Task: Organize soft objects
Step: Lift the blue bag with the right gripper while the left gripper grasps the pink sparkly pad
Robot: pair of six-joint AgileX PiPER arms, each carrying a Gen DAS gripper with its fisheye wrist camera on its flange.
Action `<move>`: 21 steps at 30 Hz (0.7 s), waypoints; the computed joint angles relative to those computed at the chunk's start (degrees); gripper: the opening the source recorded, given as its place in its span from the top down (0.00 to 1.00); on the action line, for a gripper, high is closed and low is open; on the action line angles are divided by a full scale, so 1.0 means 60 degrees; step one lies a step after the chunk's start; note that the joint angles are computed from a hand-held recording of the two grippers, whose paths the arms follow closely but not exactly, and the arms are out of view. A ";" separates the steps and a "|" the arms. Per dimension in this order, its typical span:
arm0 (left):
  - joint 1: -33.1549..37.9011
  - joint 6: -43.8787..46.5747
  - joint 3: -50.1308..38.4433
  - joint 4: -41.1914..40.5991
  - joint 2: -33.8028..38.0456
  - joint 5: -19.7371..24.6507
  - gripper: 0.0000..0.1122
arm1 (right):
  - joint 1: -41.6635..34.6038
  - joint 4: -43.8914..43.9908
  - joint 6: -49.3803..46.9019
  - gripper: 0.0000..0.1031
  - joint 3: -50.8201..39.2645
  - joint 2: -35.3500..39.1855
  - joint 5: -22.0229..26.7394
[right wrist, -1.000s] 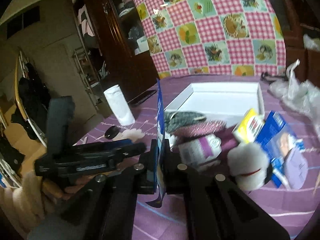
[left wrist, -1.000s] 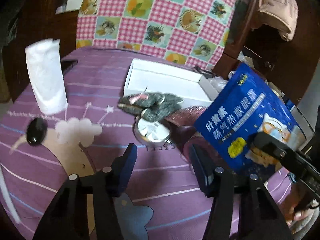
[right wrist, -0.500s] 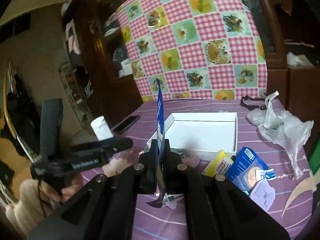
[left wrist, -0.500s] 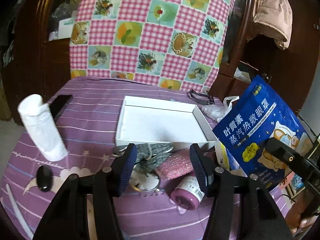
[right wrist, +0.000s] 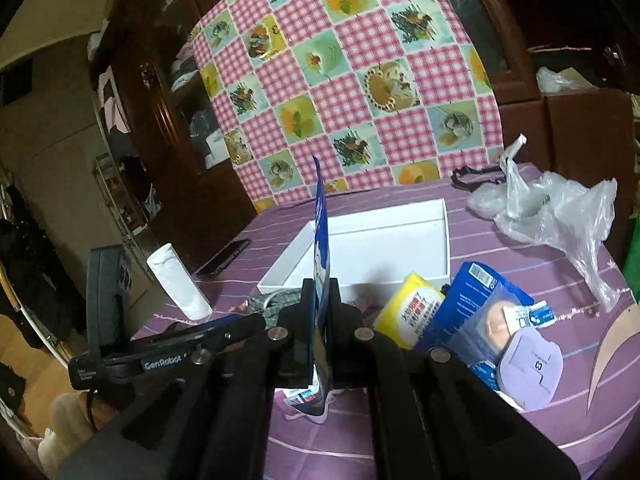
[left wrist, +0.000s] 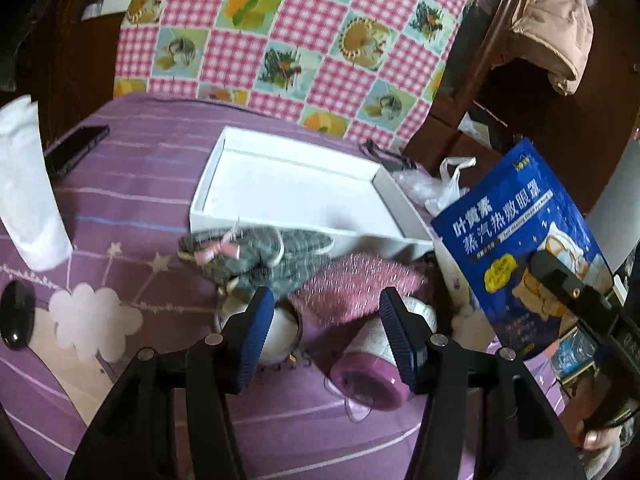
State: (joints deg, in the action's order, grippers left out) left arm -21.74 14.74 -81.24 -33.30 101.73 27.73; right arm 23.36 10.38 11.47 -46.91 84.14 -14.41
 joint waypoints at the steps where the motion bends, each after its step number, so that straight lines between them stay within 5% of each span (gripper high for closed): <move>1: 0.0042 0.0239 0.0028 -0.0317 0.0039 0.0085 0.50 | 0.0020 0.0272 -0.0265 0.95 -0.0009 0.0043 0.0018; 11: 0.0926 0.3332 0.0194 -0.4599 0.0391 0.1343 0.39 | -0.0015 -0.0170 0.0268 0.95 -0.0021 0.0155 0.0118; 21: 0.0747 0.3332 -0.0125 -0.4344 0.0803 0.1326 0.39 | -0.0014 -0.0234 0.0334 0.95 -0.0057 0.0201 0.0193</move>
State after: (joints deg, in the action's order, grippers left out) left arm -17.26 34.73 -81.99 -59.36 106.55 35.68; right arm 23.27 8.98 13.48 -47.25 85.34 -13.26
